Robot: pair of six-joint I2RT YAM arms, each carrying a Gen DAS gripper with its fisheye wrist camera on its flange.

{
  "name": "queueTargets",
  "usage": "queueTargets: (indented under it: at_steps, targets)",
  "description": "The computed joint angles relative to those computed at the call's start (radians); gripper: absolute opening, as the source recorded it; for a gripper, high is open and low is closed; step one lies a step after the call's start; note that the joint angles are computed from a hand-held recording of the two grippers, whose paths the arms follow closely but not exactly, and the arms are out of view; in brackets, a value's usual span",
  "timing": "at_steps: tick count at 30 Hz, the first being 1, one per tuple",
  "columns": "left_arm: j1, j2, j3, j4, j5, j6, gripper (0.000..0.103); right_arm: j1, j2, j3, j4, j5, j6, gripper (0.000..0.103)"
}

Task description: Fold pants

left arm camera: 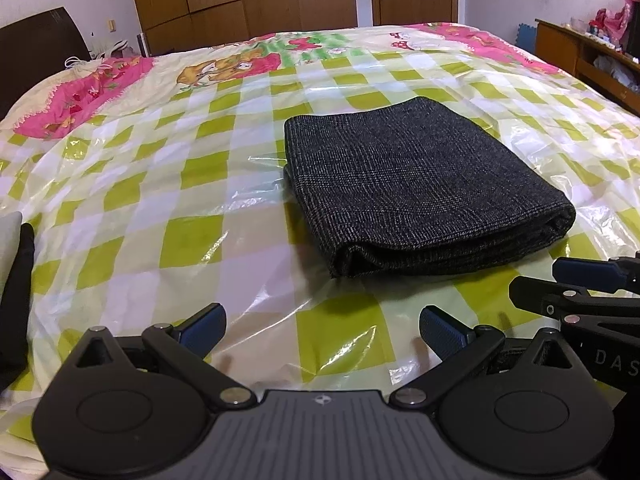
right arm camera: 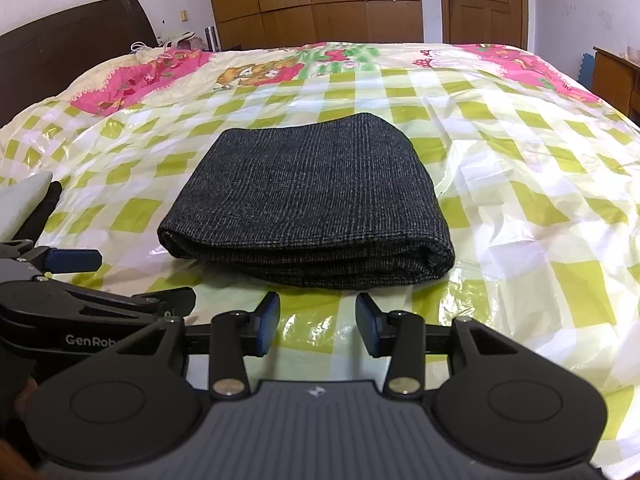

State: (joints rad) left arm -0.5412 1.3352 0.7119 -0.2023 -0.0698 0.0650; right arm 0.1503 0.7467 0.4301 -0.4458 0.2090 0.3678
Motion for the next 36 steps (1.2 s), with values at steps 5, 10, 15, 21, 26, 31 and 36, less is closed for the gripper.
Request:
queueTargets:
  at_steps: [5, 10, 15, 21, 26, 31, 36]
  targets:
    - [-0.014, -0.002, -0.004, 0.005, -0.027, 0.007, 0.103, 0.002, 0.007, 0.0, 0.0, 0.003, 0.0, 0.043]
    - [-0.013, -0.003, -0.005, 0.003, -0.025, 0.007, 0.103, -0.001, 0.01, 0.0, 0.0, 0.0, -0.002, 0.043]
    - [-0.01, -0.002, -0.006, 0.002, -0.019, 0.003, 0.103, -0.001, 0.01, 0.0, 0.0, 0.0, -0.002, 0.043]
    - [-0.004, -0.002, -0.006, 0.001, -0.011, 0.001, 0.103, -0.001, 0.012, -0.001, -0.001, 0.0, -0.001, 0.043]
    - [-0.005, -0.002, -0.007, 0.002, -0.013, 0.002, 0.103, -0.004, 0.016, 0.001, -0.004, -0.003, -0.001, 0.043]
    - [-0.007, -0.003, -0.009, 0.002, -0.015, 0.001, 0.103, -0.003, 0.018, 0.002, -0.007, -0.001, -0.001, 0.043]
    - [-0.007, -0.003, -0.017, 0.012, -0.017, 0.004, 0.103, -0.003, 0.015, -0.001, -0.009, 0.0, -0.001, 0.043]
